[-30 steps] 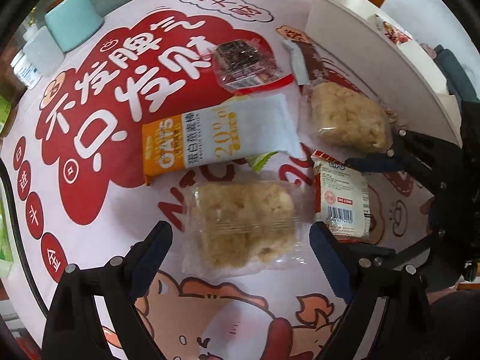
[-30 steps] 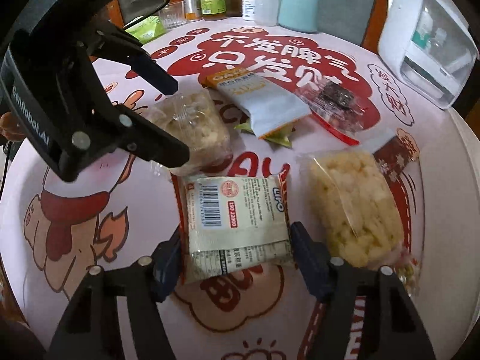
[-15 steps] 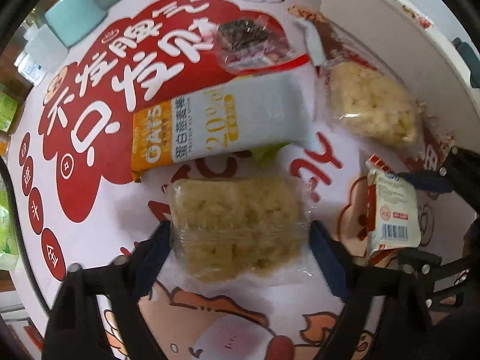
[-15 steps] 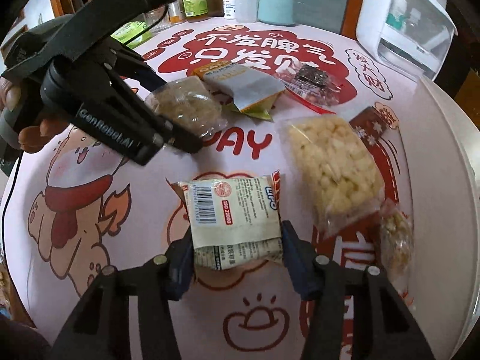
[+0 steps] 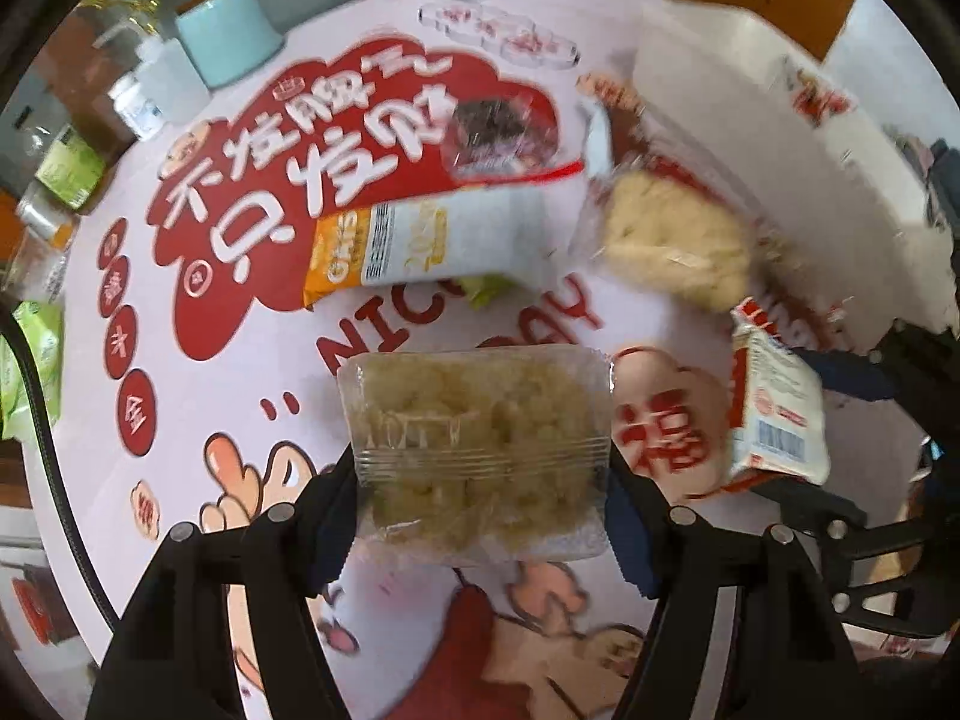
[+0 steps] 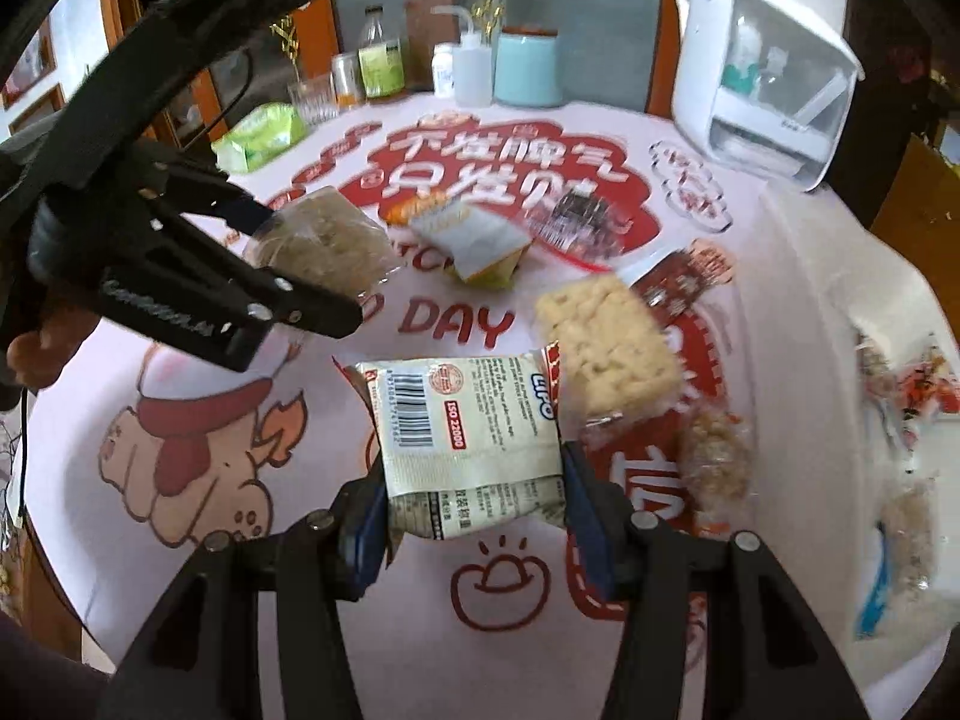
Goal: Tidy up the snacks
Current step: 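Carry both packs over the white tray and open both tools to release them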
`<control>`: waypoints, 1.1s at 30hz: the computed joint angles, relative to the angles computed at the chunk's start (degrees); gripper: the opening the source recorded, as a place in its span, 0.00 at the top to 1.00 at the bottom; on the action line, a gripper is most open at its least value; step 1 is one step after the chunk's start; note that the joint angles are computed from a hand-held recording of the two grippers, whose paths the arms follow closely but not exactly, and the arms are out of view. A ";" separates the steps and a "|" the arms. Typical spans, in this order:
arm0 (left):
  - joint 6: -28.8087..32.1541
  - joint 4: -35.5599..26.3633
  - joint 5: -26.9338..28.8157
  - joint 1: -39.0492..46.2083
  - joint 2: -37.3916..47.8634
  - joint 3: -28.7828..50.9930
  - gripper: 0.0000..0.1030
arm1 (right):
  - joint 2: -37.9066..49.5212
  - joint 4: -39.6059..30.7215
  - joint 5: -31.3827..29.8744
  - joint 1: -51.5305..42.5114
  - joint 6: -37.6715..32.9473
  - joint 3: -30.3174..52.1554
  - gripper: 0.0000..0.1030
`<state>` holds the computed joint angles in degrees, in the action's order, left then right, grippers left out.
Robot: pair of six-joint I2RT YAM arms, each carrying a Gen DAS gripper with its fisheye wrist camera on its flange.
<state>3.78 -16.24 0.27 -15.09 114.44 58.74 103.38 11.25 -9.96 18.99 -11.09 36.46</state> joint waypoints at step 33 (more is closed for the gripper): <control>-23.51 -31.86 -20.89 -28.55 25.27 71.22 0.32 | -2.57 -7.33 -2.57 -38.17 -0.67 14.49 0.44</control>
<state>-19.73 -48.10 -20.62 -43.63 139.70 129.96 100.81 3.91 -12.53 -19.18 -11.76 50.95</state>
